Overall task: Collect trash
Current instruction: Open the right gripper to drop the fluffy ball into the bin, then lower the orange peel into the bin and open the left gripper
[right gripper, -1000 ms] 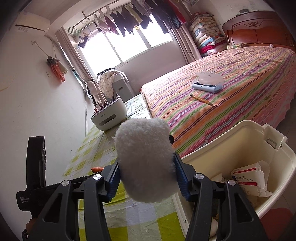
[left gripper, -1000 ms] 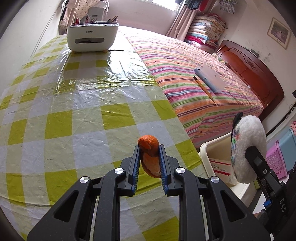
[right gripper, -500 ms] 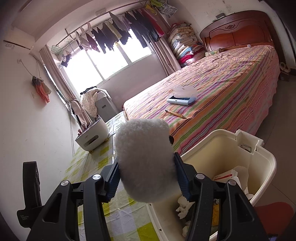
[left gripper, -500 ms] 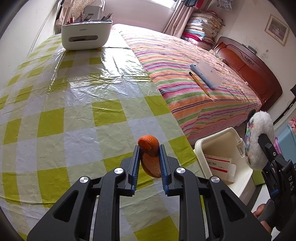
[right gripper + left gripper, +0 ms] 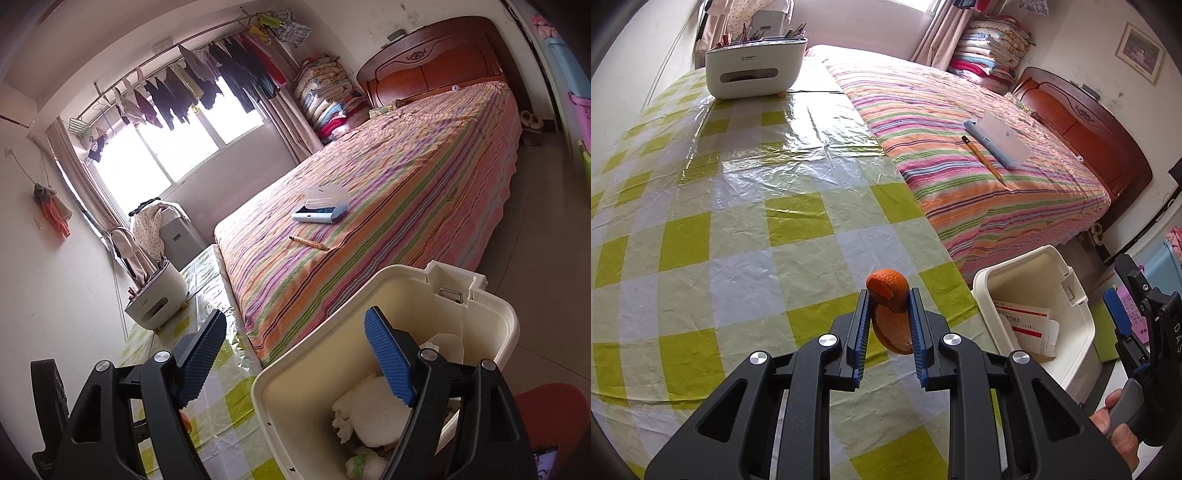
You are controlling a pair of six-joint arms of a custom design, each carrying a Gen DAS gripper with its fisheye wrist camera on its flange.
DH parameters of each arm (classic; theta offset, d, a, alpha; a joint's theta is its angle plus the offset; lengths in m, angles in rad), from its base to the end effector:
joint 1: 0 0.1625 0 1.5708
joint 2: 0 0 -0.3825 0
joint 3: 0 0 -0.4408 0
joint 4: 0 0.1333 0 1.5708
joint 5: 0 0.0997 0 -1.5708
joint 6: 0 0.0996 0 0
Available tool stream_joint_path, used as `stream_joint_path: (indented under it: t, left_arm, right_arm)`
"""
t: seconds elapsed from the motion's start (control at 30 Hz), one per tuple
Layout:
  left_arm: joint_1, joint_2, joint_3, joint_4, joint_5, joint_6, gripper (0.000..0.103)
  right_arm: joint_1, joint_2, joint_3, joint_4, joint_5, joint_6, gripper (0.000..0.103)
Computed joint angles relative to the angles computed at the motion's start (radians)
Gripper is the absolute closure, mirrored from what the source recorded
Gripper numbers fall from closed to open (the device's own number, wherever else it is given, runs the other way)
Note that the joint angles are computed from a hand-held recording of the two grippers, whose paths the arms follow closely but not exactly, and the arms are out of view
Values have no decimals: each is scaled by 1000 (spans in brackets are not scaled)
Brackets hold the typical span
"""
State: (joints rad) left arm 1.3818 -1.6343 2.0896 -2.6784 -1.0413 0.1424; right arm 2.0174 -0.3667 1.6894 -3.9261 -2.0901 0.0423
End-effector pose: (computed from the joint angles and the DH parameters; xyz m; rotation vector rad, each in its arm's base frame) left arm 0.0858 -0.5286 0.3426 0.1864 2.5050 -0.8616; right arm 0.3308 -0.4965 -0.0864 0.1317 -2.5075 1.5272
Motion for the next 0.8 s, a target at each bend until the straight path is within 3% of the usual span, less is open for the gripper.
stream_joint_path:
  t: [0.2, 0.8]
  left_arm:
    - [-9, 2, 4, 0, 3, 2, 83]
    - [-77, 80, -16, 49, -47, -3, 83]
  right_arm:
    - [-10, -7, 16, -20, 26, 22, 27]
    - [-42, -7, 72, -308, 100, 90, 23]
